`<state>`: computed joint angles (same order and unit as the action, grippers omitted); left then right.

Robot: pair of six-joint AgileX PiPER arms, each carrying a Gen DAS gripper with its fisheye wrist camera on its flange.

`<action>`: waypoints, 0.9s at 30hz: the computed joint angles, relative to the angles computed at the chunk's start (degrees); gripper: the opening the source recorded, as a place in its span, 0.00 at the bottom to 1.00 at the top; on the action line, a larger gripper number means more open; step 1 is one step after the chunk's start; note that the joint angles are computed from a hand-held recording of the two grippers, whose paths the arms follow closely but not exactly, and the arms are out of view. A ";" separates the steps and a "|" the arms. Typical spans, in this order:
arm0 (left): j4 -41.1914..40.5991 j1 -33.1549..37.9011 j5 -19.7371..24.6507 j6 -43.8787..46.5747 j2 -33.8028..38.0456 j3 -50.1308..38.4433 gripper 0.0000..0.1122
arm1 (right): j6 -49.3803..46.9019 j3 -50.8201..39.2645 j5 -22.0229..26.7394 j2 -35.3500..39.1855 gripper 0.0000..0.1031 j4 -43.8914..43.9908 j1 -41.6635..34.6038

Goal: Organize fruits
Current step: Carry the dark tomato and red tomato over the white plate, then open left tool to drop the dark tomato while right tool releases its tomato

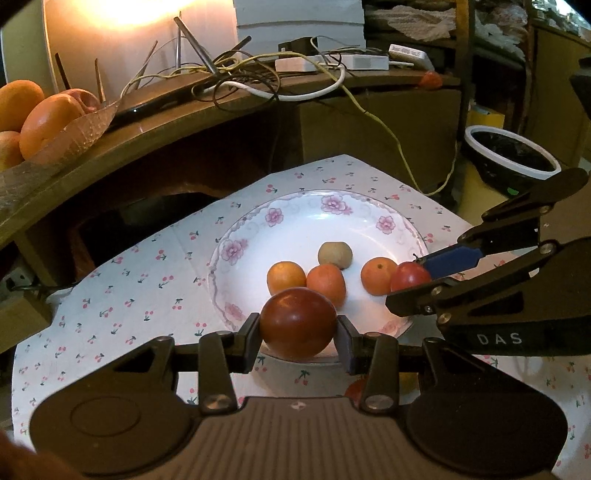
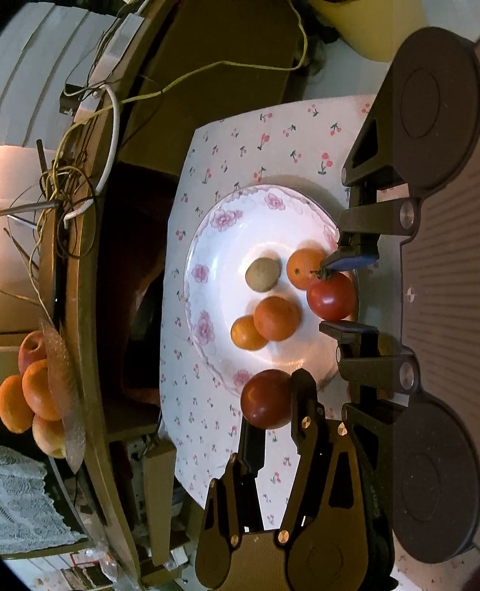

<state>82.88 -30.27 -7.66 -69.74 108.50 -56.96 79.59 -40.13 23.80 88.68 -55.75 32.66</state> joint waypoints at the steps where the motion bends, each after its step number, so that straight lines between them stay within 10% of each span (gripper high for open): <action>1: 0.31 -0.13 0.25 -0.48 0.23 -0.22 0.42 | -0.14 0.01 -0.16 0.02 0.28 -0.05 -0.28; 16: -1.64 -0.39 1.65 -0.37 0.73 -0.97 0.43 | 2.92 -0.41 -0.93 1.42 0.34 -2.96 -1.39; 27: -18.46 -0.39 1.32 15.27 0.02 -0.37 0.43 | 5.96 0.09 -0.11 0.65 0.40 -5.60 -1.05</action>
<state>64.42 -30.66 -6.34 -54.47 108.52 -57.33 85.55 -40.04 23.69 89.34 -61.35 31.61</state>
